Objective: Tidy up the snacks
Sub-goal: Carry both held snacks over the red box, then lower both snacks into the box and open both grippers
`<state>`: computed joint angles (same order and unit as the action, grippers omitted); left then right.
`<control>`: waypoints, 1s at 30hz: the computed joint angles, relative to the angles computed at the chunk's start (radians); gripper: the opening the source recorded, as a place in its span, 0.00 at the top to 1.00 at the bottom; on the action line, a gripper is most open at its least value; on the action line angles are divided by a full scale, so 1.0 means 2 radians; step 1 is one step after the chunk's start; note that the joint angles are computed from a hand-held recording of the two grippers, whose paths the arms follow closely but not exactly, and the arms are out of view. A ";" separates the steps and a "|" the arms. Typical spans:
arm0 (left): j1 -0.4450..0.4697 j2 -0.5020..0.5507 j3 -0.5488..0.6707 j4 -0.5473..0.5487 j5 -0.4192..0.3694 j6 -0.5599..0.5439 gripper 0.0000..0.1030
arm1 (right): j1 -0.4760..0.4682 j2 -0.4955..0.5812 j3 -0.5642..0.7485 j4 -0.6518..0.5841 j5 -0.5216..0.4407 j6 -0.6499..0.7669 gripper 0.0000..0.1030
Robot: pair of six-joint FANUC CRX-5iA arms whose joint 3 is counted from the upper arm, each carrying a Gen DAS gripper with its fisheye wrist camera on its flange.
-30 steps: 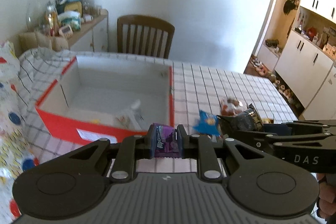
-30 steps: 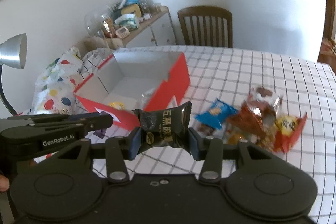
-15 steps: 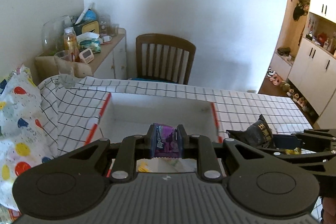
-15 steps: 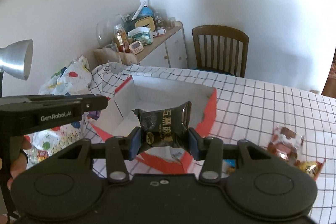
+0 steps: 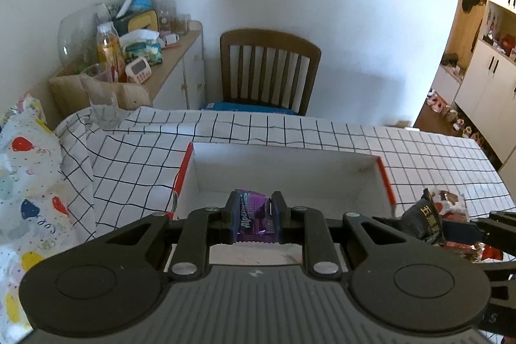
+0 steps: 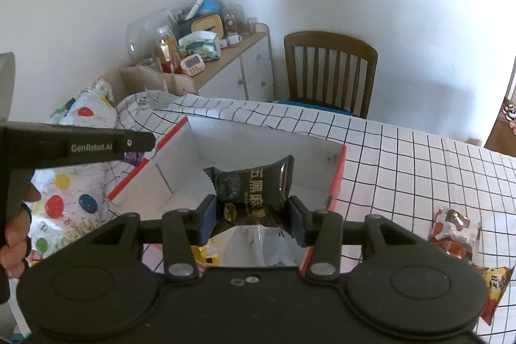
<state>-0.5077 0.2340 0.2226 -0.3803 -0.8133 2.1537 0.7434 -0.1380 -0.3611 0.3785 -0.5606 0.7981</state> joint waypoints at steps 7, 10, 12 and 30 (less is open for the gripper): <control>0.028 0.043 0.015 0.054 -0.005 -0.039 0.81 | -0.002 0.043 0.032 -0.020 -0.025 0.018 0.55; 0.040 0.065 0.022 0.083 -0.016 -0.059 0.81 | -0.002 0.063 0.046 -0.033 -0.040 0.025 0.55; 0.043 0.078 0.029 0.093 -0.025 -0.067 0.81 | 0.001 0.072 0.051 -0.039 -0.045 0.031 0.55; 0.054 0.131 0.050 0.145 -0.059 -0.102 0.80 | 0.000 0.134 0.117 -0.099 -0.112 0.078 0.50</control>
